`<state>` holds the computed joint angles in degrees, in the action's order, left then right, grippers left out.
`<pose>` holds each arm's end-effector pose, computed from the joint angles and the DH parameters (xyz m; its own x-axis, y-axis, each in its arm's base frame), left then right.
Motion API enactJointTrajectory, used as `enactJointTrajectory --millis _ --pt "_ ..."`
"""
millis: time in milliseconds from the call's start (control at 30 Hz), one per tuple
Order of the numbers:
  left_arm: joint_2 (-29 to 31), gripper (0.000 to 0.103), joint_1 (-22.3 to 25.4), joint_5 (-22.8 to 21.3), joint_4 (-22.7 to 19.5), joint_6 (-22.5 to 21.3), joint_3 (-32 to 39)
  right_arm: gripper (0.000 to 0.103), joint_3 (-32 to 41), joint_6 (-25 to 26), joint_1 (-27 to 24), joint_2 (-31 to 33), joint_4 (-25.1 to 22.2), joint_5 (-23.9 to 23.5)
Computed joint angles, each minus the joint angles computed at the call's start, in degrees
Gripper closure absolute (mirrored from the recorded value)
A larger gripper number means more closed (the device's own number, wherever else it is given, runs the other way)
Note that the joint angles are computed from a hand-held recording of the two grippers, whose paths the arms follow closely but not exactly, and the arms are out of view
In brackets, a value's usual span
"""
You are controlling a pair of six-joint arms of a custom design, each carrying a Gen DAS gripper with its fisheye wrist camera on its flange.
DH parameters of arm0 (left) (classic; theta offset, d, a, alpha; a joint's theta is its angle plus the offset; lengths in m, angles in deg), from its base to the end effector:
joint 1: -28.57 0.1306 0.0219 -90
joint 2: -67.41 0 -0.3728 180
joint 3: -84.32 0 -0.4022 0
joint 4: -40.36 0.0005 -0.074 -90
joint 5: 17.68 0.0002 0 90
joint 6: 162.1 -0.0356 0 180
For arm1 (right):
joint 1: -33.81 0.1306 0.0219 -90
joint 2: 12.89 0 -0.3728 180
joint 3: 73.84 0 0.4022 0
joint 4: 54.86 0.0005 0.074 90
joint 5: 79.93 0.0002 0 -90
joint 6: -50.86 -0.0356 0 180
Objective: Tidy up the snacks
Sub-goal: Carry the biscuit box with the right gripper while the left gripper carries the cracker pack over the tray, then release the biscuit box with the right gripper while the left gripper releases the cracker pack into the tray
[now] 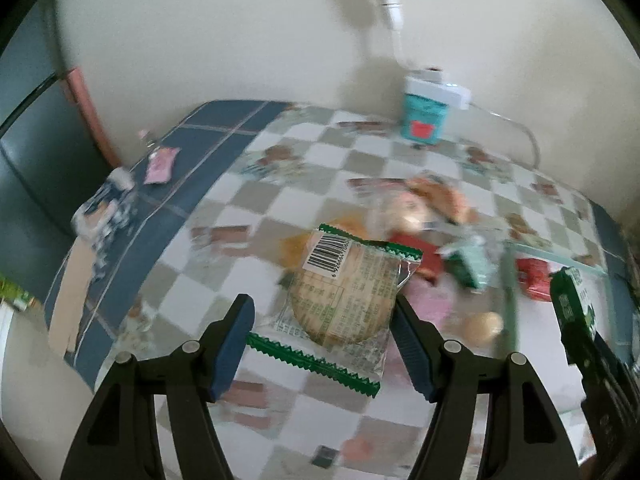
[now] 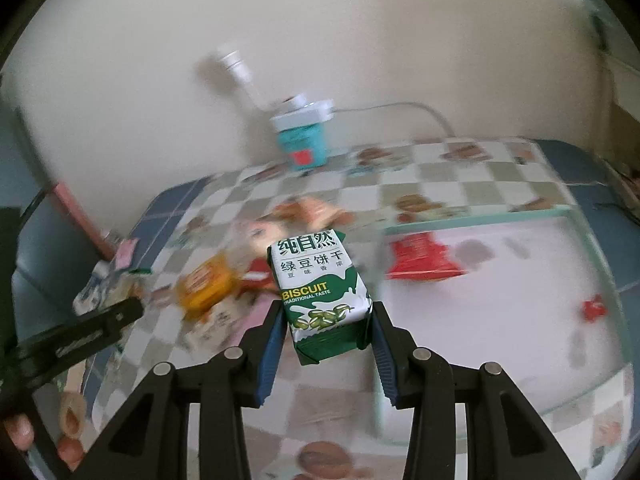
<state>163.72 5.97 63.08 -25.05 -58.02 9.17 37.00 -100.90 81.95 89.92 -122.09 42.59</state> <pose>0.4822 -0.1951 0.4694 -0.8225 0.0823 -0.5628 0.1012 0.9949 -0.0025 0.3856 0.4009 0.4609 -0.6626 0.3736 -0.6491 0.2947 0.9268 0.2326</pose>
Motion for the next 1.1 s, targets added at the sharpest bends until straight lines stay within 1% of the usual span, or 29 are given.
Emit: enactJointTrajectory --millis 133,333,500,667,900,1000,1100 --pt "1.3 0.033 -3.8 1.1 -0.2 -1.3 2.3 0.059 -5.2 -4.7 -1.7 -4.6 -1.4 1.6" --pt "3.5 0.032 -9.7 -0.2 -1.0 -3.2 5.8 0.059 -11.6 -11.7 -3.7 -10.6 -4.7 3.3" --pt "5.1 0.032 -13.2 0.2 -1.2 -3.9 8.4 0.059 -16.4 -16.3 -5.4 -15.2 -6.1 3.3" --pt "7.3 0.032 -16.0 0.6 -2.3 -4.2 11.0 0.059 -19.9 -20.6 -6.6 -18.9 -8.9 4.1" --pt "10.4 0.032 -18.9 1.3 -3.1 -4.8 13.7 0.059 -21.8 -24.4 -7.5 -20.9 -12.8 4.5" --pt "11.5 0.032 -19.8 1.5 -2.9 -5.5 13.9 0.059 -22.6 -24.7 -8.0 -21.3 -12.7 3.7" --pt "12.7 0.032 -20.3 1.7 -3.7 -5.8 14.0 0.059 -22.9 -24.4 -8.4 -21.1 -12.7 2.6"
